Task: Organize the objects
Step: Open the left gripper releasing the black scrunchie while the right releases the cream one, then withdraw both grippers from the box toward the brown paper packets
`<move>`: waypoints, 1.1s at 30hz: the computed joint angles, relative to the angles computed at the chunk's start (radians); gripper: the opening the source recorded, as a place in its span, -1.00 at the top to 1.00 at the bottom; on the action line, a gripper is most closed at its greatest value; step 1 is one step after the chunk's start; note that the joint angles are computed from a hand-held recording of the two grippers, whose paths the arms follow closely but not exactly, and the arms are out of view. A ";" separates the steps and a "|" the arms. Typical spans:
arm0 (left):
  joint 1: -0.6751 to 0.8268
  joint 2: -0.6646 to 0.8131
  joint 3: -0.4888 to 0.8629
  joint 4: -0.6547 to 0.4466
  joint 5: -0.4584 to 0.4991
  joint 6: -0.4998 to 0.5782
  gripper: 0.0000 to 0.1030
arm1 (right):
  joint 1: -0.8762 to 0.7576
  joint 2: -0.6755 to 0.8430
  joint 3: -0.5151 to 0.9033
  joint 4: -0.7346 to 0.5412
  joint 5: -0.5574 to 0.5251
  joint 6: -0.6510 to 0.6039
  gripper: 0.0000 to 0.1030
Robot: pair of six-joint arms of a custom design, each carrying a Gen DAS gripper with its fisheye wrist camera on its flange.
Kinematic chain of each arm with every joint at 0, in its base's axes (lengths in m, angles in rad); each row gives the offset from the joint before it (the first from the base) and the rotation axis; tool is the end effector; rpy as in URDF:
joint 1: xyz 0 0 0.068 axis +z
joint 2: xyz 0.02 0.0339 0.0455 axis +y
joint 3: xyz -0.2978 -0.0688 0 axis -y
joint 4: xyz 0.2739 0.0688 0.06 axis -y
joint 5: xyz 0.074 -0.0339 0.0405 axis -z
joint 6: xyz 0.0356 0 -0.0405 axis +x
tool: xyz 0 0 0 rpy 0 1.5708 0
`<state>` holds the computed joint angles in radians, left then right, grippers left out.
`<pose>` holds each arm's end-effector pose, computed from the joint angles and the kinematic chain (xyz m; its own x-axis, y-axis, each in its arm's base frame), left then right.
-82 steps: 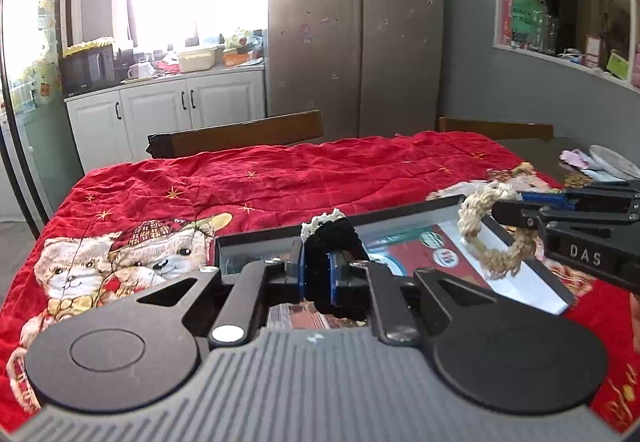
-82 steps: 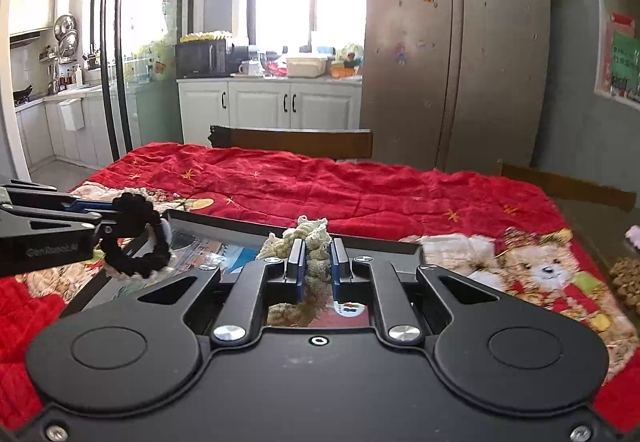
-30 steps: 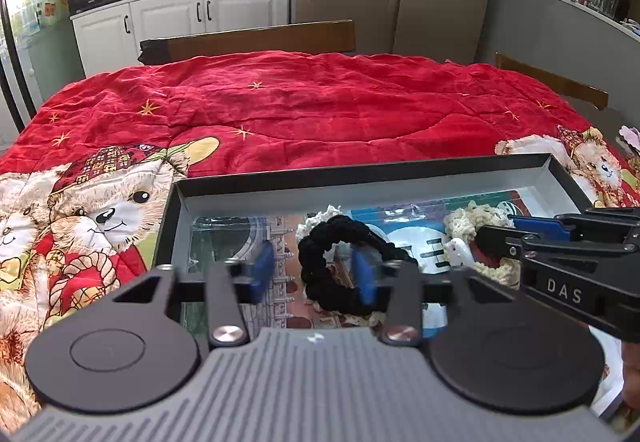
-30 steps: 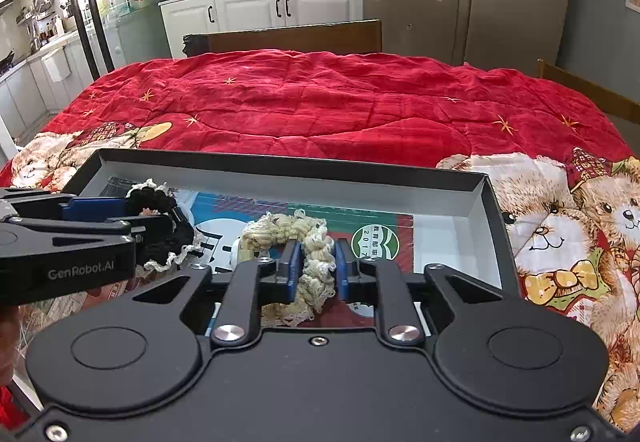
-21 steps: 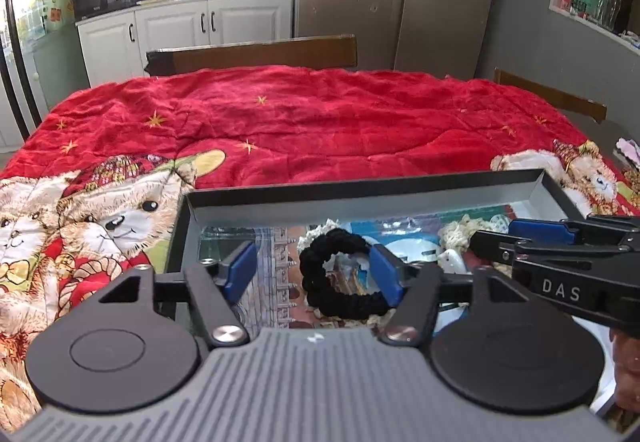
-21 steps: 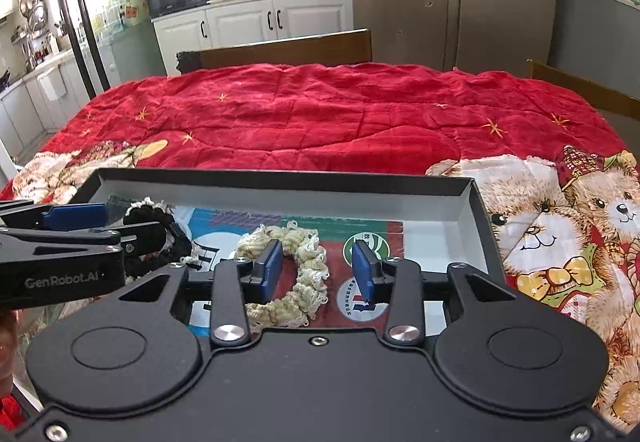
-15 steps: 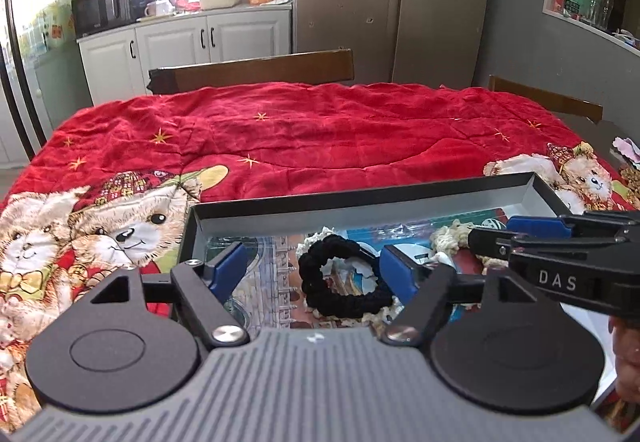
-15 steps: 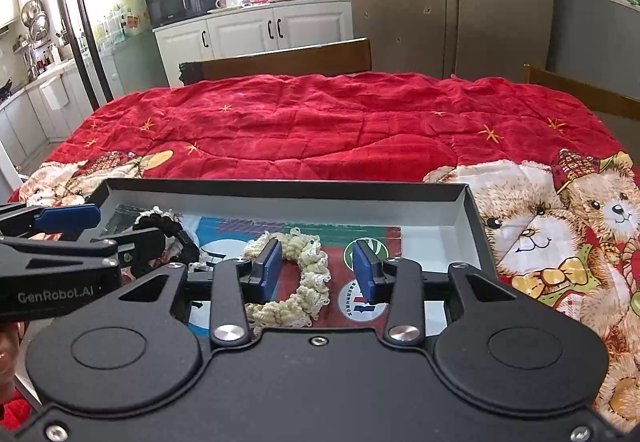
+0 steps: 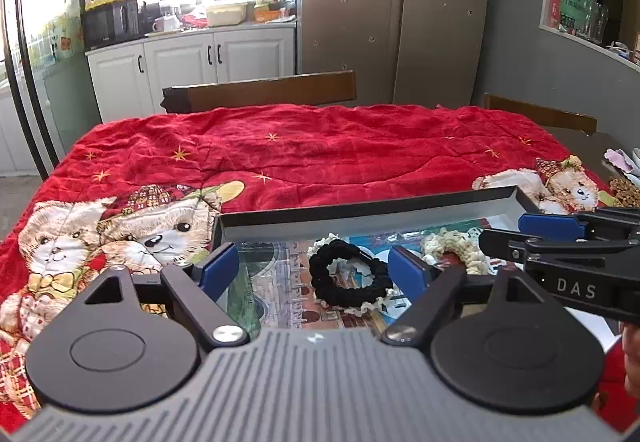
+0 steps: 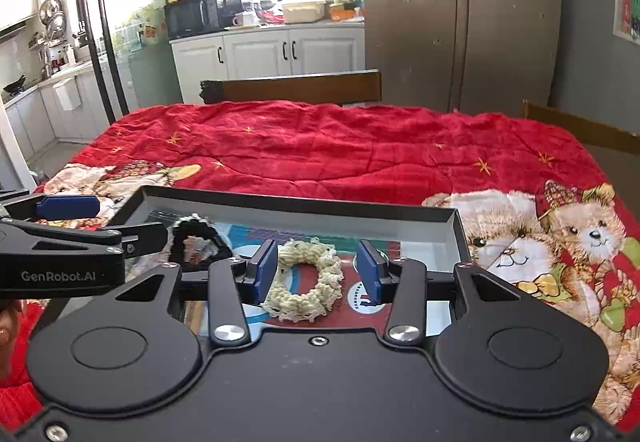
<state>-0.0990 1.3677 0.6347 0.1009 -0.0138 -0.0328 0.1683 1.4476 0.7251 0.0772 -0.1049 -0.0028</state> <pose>0.2907 -0.0284 0.2017 -0.5905 0.0257 -0.8066 0.0684 0.9975 -0.0183 0.3109 0.0566 0.2071 -0.5922 -0.1035 -0.7991 -0.2507 0.9662 0.0607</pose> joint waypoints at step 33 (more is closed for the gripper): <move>0.011 -0.622 -0.197 -0.337 0.088 0.034 -0.85 | -0.054 -0.676 -0.223 -0.347 -0.084 -0.100 0.09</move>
<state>-0.0876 0.7454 0.4378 -0.2366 0.0739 0.0013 0.1144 0.7712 0.5025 -0.2696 -0.1885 -0.1026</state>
